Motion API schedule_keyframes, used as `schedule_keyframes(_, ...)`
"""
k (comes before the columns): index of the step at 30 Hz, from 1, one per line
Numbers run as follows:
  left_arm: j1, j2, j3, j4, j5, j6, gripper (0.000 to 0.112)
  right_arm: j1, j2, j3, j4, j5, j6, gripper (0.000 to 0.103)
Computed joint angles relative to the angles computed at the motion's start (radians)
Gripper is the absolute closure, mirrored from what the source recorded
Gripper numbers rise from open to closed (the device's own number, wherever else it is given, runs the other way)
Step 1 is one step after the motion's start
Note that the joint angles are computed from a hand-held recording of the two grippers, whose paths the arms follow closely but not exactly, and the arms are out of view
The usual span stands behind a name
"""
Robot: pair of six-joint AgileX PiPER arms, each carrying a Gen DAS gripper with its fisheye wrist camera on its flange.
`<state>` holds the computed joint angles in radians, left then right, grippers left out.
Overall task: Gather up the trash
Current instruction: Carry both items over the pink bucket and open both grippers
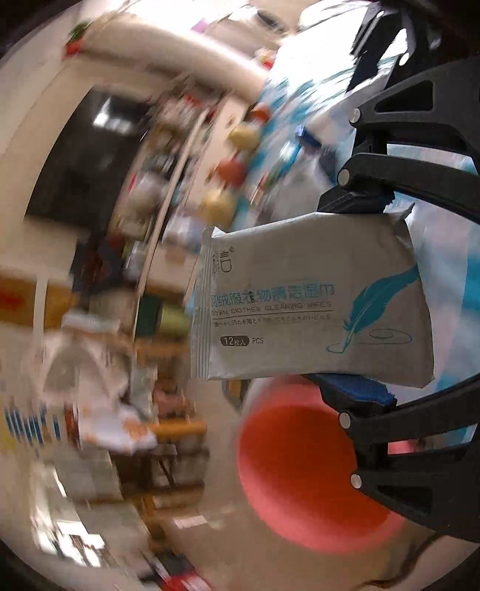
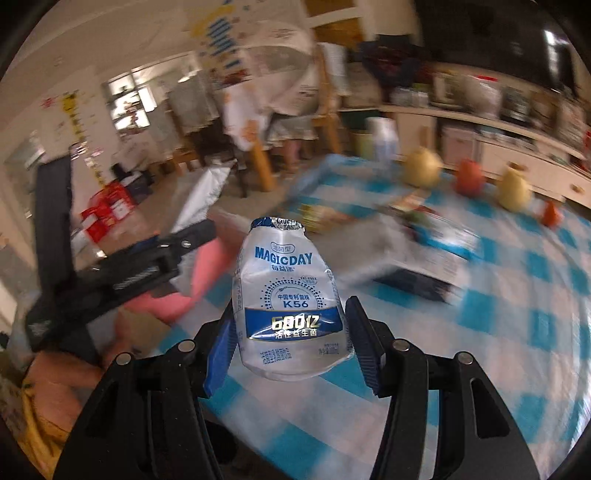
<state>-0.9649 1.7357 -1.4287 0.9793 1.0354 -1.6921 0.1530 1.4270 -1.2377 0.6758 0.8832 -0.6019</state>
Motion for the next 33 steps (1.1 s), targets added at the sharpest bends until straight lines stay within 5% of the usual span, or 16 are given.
schedule_keyframes(5,0.135,-0.145,0.221,0.006,0.059,-0.138,0.043,0.245,0.159,-0.204,-0.073,-0.035,0.160,0.045)
schedule_keyframes(14,0.356,-0.250,0.368,-0.072,-0.042,-0.159,0.042,0.463,0.509,-0.635,-0.177,0.010,0.377,0.045)
schedule_keyframes(16,0.382,-0.258,0.384,-0.101,-0.050,-0.153,0.040,0.472,0.572,-0.708,-0.168,0.026,0.409,0.039)
schedule_keyframes(17,0.393,-0.268,0.403,-0.110,-0.055,-0.159,0.039,0.471,0.583,-0.713,-0.162,0.025,0.411,0.028)
schedule_keyframes(18,0.404,-0.272,0.412,-0.118,-0.066,-0.158,0.037,0.470,0.579,-0.700,-0.171,0.008,0.429,0.020)
schedule_keyframes(21,0.398,-0.286,0.446,-0.101,-0.077,-0.202,0.033,0.435,0.509,-0.571,-0.112,-0.062,0.386,0.016)
schedule_keyframes(27,0.243,-0.233,0.421,0.099,0.061,-0.301,0.026,0.382,0.371,-0.363,-0.136,-0.165,0.376,0.012)
schedule_keyframes(33,0.218,-0.198,0.362,0.159,-0.021,-0.265,0.026,0.329,0.224,-0.135,-0.168,-0.273,0.326,0.008)
